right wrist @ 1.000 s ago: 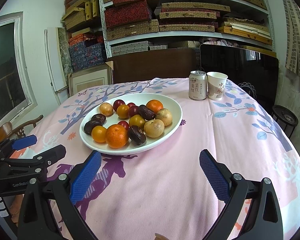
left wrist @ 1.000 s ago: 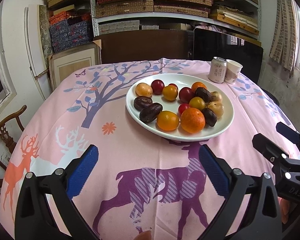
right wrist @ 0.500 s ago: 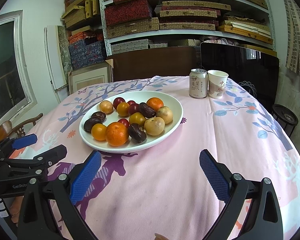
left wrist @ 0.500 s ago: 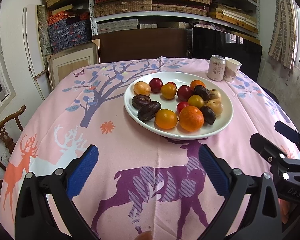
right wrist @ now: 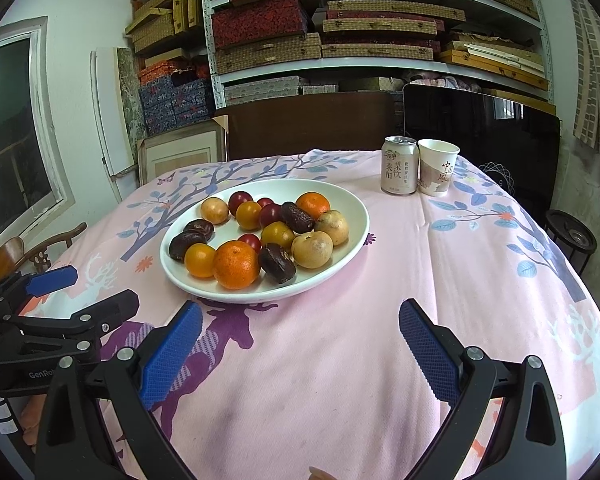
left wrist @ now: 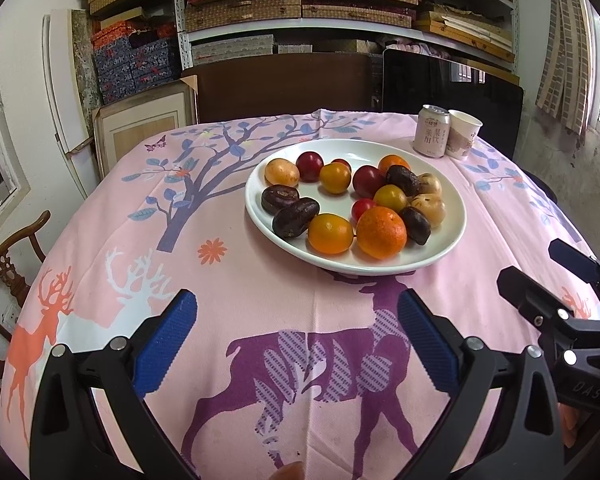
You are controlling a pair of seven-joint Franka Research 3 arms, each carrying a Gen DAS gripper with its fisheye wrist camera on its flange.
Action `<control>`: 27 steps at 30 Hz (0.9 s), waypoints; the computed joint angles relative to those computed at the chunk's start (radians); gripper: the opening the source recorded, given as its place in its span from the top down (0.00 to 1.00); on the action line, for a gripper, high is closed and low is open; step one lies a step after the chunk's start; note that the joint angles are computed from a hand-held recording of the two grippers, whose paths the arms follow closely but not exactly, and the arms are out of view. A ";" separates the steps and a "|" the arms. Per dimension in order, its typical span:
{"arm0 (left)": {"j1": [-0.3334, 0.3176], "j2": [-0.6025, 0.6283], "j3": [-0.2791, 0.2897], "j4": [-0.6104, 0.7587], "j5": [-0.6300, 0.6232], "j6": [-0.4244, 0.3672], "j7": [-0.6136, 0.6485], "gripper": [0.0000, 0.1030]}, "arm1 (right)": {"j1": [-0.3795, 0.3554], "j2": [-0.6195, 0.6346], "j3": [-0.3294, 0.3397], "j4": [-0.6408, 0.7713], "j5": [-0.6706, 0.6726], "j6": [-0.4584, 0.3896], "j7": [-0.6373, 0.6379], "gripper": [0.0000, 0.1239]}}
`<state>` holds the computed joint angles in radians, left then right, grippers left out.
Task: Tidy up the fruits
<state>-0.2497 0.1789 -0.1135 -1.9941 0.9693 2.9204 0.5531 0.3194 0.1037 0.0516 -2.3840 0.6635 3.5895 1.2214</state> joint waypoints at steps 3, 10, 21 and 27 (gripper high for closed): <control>0.002 0.001 -0.002 0.001 -0.009 -0.001 0.008 0.04 | 0.001 -0.002 0.001 -0.004 0.000 0.001 0.001 0.20; 0.000 0.002 -0.001 0.001 -0.013 -0.002 0.012 0.04 | 0.002 -0.001 -0.001 0.002 0.006 -0.004 -0.006 0.20; -0.001 0.004 0.000 0.003 -0.016 -0.001 0.015 0.04 | 0.000 -0.001 -0.002 0.006 0.006 -0.010 -0.009 0.20; 0.005 0.008 -0.006 0.000 -0.041 0.012 0.041 0.04 | -0.003 0.000 -0.003 0.008 -0.001 -0.013 -0.005 0.20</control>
<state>-0.2444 0.1864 -0.1197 -1.9944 0.9280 2.9324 0.5936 0.3166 0.1038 0.0487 -2.3755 0.6620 3.5765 1.2169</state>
